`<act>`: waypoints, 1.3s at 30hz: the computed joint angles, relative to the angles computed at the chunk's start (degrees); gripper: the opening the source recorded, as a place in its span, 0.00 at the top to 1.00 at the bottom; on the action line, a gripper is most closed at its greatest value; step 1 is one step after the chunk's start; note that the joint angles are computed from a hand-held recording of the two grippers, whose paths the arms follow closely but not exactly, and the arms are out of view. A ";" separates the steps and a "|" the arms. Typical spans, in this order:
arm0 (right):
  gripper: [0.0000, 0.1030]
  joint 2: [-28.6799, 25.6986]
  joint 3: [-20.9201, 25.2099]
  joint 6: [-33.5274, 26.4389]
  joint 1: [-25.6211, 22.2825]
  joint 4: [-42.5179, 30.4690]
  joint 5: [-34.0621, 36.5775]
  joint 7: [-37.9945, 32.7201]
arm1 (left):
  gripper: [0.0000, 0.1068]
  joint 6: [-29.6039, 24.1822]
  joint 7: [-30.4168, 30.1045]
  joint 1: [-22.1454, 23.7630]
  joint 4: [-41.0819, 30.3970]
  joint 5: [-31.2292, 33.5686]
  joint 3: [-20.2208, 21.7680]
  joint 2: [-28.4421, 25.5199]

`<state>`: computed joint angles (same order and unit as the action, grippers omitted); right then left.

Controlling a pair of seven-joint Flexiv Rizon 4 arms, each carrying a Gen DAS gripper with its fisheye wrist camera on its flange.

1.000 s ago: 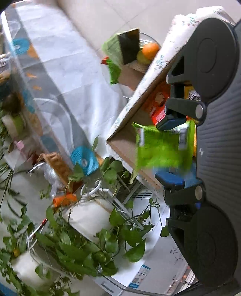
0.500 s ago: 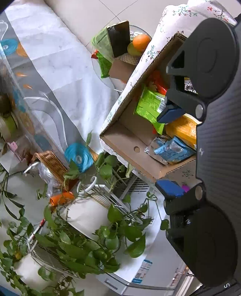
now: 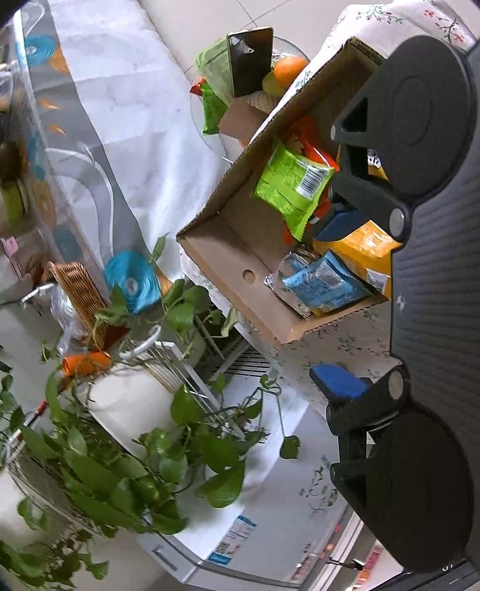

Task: Organize snacks
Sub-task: 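Withdraw both open tools from the box back over the table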

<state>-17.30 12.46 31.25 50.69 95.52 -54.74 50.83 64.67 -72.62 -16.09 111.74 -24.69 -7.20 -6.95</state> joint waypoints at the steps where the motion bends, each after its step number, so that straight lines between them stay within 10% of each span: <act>1: 0.22 -0.30 0.01 0.09 -0.02 -0.39 0.12 -0.71 | 0.19 -0.09 0.09 0.19 0.14 0.27 0.27 0.05; 27: 0.19 -9.47 -3.57 3.28 3.55 -12.40 7.00 -22.04 | 0.15 -1.86 9.96 7.76 7.99 -3.64 5.09 3.06; 39: 0.16 -13.63 -5.05 4.76 4.75 -18.02 11.84 -30.95 | 0.15 1.79 24.32 7.60 14.23 -2.45 4.43 2.46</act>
